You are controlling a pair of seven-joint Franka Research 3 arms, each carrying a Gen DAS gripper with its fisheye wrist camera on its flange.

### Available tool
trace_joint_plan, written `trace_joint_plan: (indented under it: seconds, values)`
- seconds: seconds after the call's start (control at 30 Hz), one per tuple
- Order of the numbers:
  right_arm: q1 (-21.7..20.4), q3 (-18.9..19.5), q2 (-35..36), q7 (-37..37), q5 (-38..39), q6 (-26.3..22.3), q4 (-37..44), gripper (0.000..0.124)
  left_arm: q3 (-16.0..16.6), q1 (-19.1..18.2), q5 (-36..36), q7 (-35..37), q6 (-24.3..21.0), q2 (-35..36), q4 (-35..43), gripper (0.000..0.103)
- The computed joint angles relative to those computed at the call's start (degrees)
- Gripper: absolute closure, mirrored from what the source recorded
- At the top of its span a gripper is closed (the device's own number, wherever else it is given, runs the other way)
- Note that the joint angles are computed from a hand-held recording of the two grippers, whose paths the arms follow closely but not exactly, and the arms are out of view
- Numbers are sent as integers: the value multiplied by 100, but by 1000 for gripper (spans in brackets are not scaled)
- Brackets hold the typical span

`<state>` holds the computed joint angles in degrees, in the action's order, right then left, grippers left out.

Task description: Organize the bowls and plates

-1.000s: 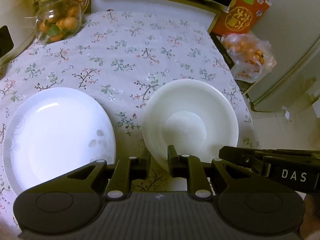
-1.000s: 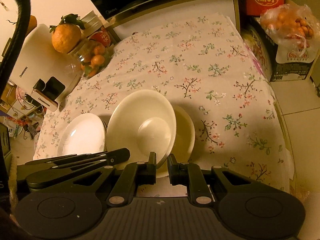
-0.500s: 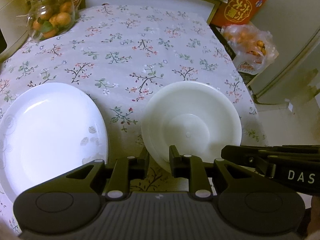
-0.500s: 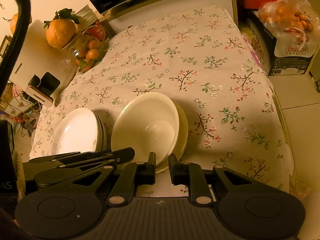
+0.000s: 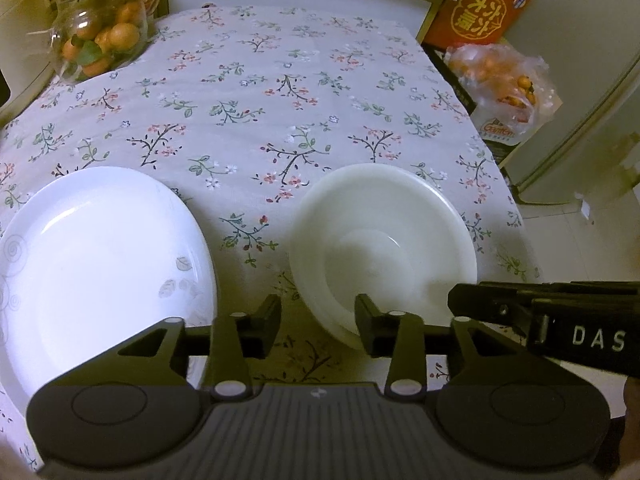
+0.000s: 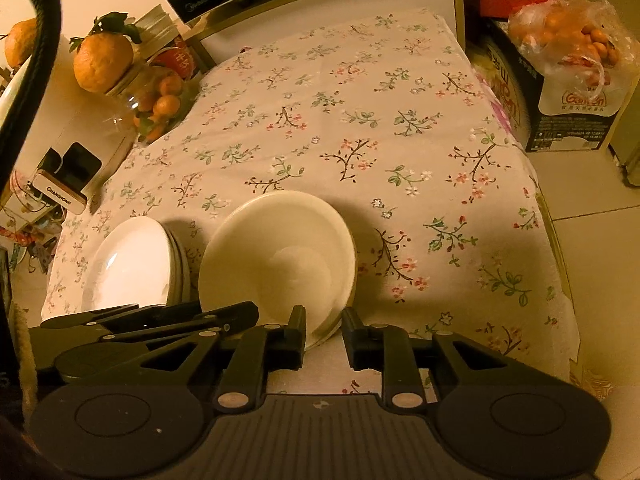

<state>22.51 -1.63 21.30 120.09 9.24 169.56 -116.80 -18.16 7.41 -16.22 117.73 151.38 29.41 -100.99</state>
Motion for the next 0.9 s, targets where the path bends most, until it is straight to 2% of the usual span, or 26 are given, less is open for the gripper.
trace_joint_plan:
  seconds: [0.1, 0.2, 0.37, 0.57, 0.63, 0.7, 0.9]
  values:
    - [11, -33, -19, 16, -10, 66, -30, 98, -6, 8, 16, 32, 63, -7, -21, 57]
    - [213, -275, -32, 212, -248, 109, -50, 97, -17, 24, 9, 29, 83, -12, -18, 55]
    - [138, -197, -14, 200, -218, 142, -40, 95, -60, 71, -39, 93, 189, -19, -30, 46]
    - [197, -315, -40, 308, -290, 207, -67, 78, -121, 135, -101, 166, 260, -14, 4, 36]
    - [207, -347, -50, 376, -299, 249, -87, 64, -186, 199, -190, 258, 192, 7, 61, 32]
    - [233, -406, -55, 468, -319, 282, -103, 58, -231, 247, -286, 358, 122, 24, 112, 30]
    - [164, -383, 29, 570, -257, 271, -36, 55, -204, 196, -356, 457, 152, 122, 201, 30]
